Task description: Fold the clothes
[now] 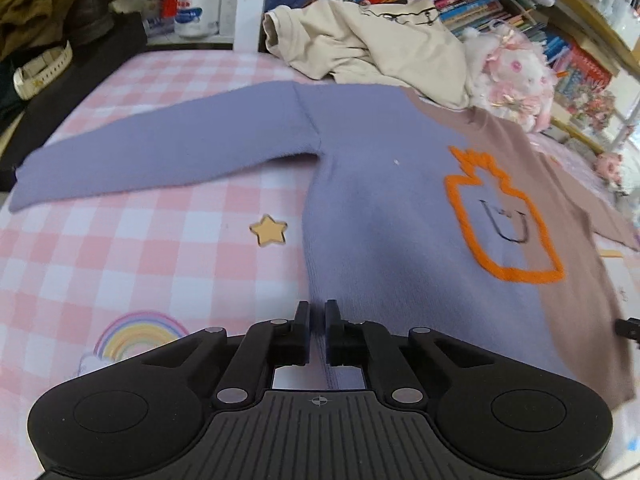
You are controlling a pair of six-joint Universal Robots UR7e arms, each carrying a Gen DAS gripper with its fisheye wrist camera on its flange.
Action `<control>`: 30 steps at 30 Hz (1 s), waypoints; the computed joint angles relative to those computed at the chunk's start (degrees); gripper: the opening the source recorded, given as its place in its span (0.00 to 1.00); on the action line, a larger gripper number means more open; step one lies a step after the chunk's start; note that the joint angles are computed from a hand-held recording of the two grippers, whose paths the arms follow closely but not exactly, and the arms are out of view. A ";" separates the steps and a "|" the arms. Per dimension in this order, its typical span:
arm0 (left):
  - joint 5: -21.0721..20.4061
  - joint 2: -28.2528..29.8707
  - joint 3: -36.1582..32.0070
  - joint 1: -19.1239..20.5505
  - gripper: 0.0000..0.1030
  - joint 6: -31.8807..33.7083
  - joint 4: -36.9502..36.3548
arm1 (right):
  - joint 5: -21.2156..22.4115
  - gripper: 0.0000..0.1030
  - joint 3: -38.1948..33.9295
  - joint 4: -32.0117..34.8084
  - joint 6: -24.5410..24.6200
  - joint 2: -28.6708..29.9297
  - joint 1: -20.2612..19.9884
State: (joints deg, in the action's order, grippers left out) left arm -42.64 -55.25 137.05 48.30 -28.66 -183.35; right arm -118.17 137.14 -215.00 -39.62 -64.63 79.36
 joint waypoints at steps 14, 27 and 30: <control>-1.75 -0.01 3.33 -3.98 0.04 -8.45 1.91 | 5.65 0.08 6.40 1.15 3.63 -5.65 -3.72; -0.42 -0.96 4.55 -4.78 0.04 -9.24 3.22 | 8.04 0.08 7.82 2.31 3.89 -7.22 -4.91; -1.28 -1.52 4.53 -4.34 0.05 -8.77 3.29 | 8.21 0.11 7.80 2.20 4.19 -7.25 -5.07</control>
